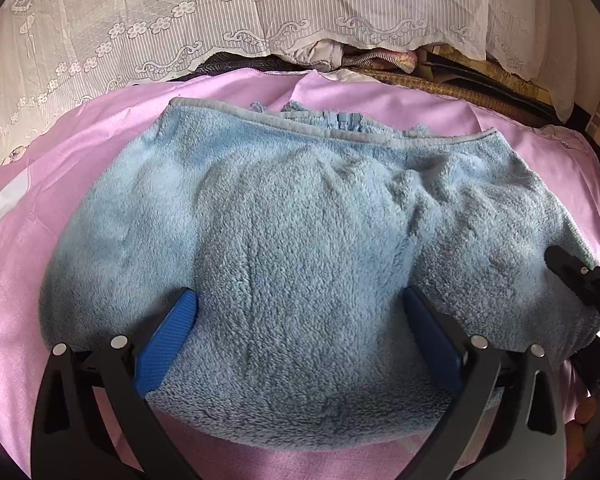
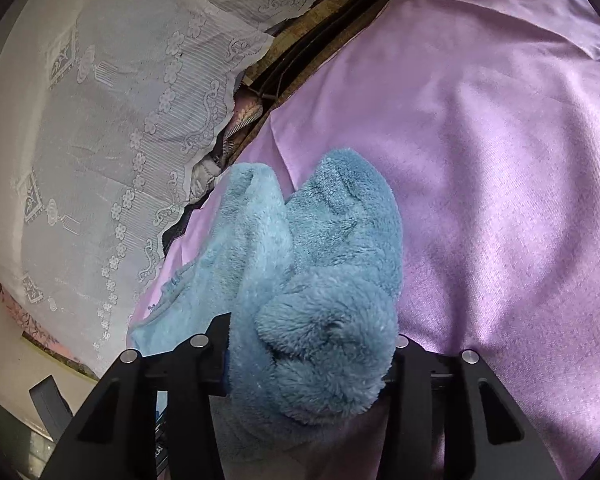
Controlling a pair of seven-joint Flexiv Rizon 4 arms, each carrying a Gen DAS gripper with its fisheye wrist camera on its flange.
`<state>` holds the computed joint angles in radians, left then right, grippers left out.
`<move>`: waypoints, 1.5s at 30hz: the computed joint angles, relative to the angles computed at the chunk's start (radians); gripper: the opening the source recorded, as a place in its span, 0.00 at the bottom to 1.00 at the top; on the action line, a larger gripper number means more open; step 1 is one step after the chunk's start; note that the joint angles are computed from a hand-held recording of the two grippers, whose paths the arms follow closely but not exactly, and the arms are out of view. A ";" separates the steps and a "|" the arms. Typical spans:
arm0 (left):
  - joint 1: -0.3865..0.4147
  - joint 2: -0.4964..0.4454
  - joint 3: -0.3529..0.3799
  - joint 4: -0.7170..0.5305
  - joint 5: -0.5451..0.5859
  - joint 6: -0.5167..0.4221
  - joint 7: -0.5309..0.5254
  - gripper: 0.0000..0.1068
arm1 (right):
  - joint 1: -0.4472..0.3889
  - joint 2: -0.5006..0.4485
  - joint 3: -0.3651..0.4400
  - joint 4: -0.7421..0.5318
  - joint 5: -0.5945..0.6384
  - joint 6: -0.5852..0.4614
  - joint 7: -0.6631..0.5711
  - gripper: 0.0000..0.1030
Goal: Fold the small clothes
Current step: 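Hold the fleece bundle in the right gripper while the left gripper withdraws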
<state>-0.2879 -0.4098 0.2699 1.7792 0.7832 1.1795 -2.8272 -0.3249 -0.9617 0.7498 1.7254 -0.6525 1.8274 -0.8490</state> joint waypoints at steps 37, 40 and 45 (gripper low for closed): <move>-0.017 0.014 0.103 0.096 -0.042 0.232 -0.003 0.78 | -0.012 -0.010 0.042 -0.005 0.064 -0.024 -0.119 0.41; -0.045 0.010 0.111 0.073 -0.028 0.169 0.001 0.79 | -0.009 -0.008 0.034 -0.004 0.056 -0.020 -0.110 0.41; -0.036 0.051 0.129 0.128 0.010 0.277 -0.073 0.78 | -0.004 -0.004 0.023 -0.003 0.046 -0.016 -0.096 0.40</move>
<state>-0.3243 -0.3586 0.3994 1.9069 0.7935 1.4565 -2.8997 -0.3293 -0.9662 0.7732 1.7223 -0.6061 1.8110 -0.9445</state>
